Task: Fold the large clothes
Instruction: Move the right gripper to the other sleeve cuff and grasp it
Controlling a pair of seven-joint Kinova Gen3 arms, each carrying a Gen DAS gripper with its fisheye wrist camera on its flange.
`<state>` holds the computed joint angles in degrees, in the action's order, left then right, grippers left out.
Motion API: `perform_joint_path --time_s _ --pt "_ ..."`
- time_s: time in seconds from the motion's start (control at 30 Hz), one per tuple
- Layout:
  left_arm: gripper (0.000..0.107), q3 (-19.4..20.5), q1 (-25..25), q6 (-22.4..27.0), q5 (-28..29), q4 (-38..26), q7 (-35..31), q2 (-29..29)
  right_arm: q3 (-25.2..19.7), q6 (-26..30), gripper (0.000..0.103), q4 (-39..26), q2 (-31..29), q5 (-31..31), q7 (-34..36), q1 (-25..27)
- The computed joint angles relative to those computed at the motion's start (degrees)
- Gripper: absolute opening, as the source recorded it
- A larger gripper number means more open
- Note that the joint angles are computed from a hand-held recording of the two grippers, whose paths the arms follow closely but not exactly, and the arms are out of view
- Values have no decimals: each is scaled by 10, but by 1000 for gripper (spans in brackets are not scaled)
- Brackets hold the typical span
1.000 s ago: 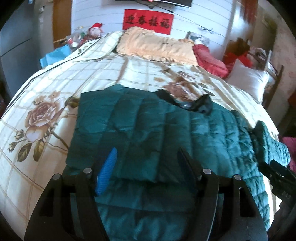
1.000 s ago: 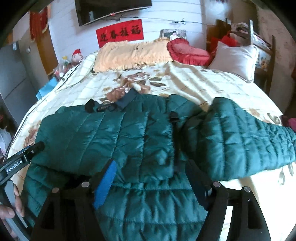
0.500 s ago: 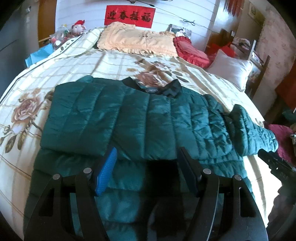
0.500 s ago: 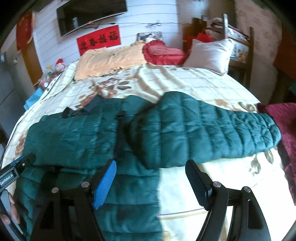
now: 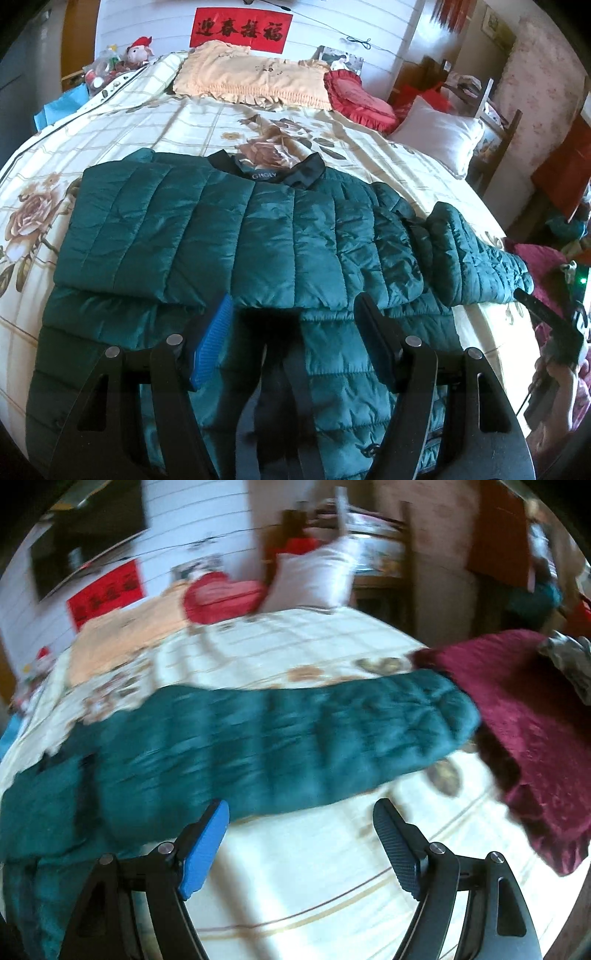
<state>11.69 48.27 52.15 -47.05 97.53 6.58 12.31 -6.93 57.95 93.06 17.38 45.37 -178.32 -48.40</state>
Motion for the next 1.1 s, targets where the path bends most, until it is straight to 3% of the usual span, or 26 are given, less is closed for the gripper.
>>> perform_joint_path --time_s 0.27,0.43,0.63,0.73,0.8,0.87,0.9,0.97,1.1 --pt "68 0 -3 15 5 3 -1 -2 30 -15 84 45 -13 -10 -69 66" --pt "68 1 5 49 -11 0 14 4 39 -73 84 61 -12 -48 -73 126" --pt "68 0 1 61 -3 -5 1 12 50 -121 84 66 -9 -40 -79 143" --pt "68 -1 4 71 -4 -6 -1 14 55 -117 82 50 5 -38 -69 139" --pt "68 -2 5 78 -5 -6 -4 15 57 -112 74 39 14 -41 -57 138" --pt "68 -3 5 80 -4 -4 -3 14 59 -95 52 28 22 -45 -40 133" --pt "68 -3 4 80 -4 -2 -1 13 61 -92 49 26 25 -43 -37 131" --pt "68 -2 1 78 -2 1 0 11 65 -95 32 32 18 -34 -41 125" --pt "68 -1 3 84 -5 2 8 10 66 -123 18 59 -16 1 -71 119"
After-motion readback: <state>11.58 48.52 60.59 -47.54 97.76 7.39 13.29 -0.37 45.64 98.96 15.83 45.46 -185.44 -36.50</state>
